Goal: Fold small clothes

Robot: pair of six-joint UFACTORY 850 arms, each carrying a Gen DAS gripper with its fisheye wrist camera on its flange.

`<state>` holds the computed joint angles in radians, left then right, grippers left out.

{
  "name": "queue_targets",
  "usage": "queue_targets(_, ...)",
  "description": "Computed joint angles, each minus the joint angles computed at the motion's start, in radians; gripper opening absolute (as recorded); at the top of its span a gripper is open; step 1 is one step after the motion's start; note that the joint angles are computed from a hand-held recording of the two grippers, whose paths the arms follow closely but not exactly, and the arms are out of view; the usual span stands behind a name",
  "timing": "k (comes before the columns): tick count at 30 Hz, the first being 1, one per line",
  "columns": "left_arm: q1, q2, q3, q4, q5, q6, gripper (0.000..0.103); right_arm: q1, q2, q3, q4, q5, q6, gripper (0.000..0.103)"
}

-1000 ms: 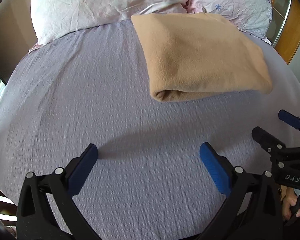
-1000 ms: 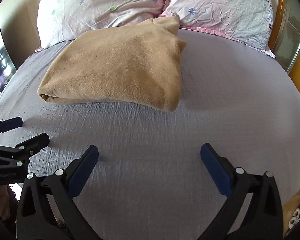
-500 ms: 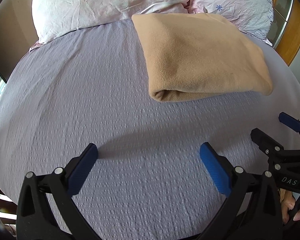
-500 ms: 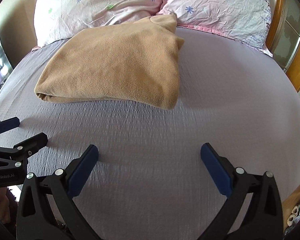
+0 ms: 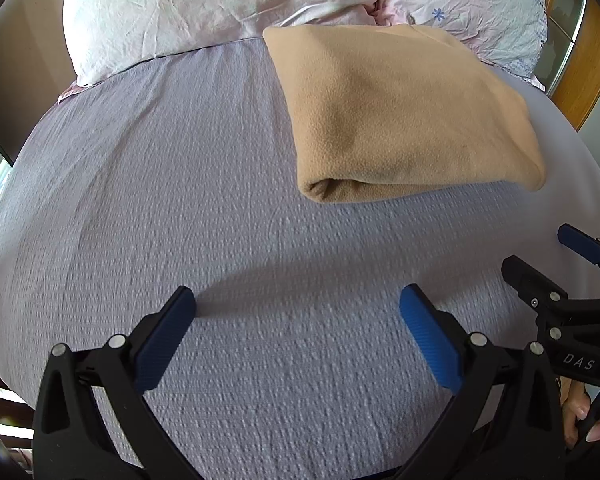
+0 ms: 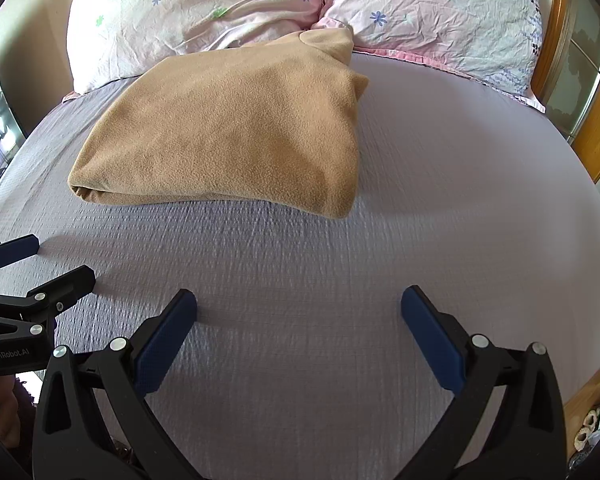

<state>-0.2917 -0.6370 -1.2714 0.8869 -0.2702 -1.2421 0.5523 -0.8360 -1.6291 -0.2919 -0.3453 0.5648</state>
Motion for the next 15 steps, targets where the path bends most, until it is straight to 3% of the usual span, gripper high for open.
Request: queue_targets(15,0.000,0.000,0.001,0.010,0.001,-0.010,0.101,0.000,0.000,0.000,0.003,0.000,-0.004,0.102)
